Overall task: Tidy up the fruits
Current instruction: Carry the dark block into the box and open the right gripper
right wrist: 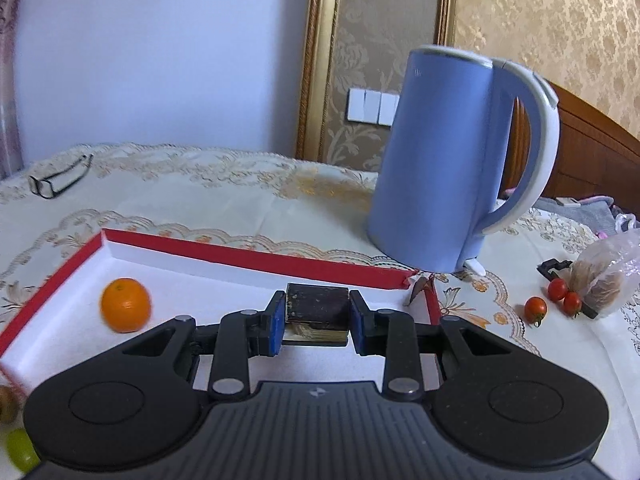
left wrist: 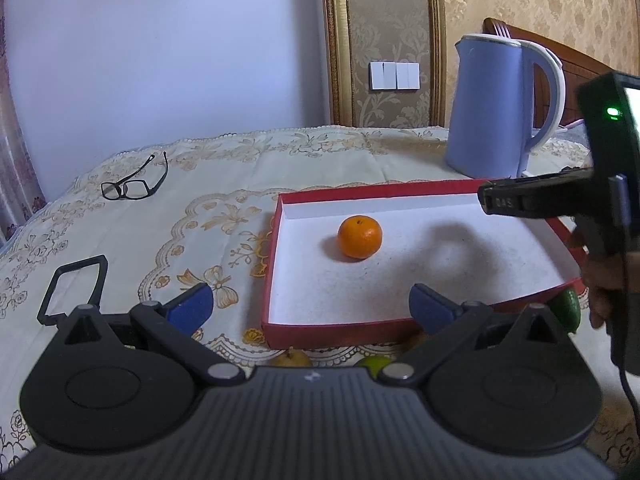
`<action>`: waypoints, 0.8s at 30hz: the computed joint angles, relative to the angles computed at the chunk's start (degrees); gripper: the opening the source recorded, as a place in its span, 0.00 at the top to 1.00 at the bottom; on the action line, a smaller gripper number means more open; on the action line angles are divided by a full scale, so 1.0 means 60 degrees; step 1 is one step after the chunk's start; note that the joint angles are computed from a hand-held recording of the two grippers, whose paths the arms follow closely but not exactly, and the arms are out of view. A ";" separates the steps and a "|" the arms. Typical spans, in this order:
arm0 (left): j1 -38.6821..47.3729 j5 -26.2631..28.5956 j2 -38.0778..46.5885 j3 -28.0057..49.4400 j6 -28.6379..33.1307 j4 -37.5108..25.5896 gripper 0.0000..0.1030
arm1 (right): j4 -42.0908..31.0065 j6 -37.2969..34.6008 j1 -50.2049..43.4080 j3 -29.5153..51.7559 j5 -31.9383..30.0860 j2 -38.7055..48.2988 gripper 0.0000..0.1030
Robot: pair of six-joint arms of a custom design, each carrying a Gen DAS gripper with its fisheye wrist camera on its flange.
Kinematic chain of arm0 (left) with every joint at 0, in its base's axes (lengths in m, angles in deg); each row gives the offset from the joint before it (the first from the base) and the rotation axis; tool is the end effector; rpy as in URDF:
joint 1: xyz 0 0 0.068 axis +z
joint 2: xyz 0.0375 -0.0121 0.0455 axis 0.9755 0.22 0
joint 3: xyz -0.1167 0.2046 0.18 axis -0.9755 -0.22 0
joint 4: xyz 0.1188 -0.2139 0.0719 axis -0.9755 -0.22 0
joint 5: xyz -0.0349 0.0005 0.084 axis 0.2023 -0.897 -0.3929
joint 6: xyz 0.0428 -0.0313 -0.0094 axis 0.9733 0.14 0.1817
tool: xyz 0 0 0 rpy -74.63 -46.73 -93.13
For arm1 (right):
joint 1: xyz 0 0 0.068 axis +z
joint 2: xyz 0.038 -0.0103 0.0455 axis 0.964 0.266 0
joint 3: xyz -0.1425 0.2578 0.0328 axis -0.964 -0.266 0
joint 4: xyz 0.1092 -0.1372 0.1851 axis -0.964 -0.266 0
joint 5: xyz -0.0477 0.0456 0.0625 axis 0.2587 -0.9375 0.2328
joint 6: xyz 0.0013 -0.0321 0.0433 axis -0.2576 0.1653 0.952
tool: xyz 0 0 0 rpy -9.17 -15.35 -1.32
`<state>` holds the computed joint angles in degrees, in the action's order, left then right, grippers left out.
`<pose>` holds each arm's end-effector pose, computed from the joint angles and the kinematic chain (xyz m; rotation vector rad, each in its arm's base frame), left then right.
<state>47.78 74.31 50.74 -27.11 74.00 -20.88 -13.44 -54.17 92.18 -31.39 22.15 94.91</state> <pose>0.2011 -0.1108 0.1297 0.5481 2.0597 -0.1971 0.2103 0.0459 0.0953 0.2995 2.0762 -0.2974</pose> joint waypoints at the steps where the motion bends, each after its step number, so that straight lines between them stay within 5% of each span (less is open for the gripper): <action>1: 0.0009 0.0013 0.0032 0.0009 0.0018 0.0012 0.00 | -0.0183 -0.0003 -0.0129 0.0148 -0.0077 0.0060 0.70; 24: 0.0560 0.0485 -0.0150 -0.0149 0.0047 -0.0165 0.00 | -0.1054 0.0263 -0.0824 0.0979 -0.0269 0.0815 0.69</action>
<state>51.14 77.22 49.84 -28.01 74.29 -21.87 -19.76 -52.60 87.24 -25.52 20.54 99.80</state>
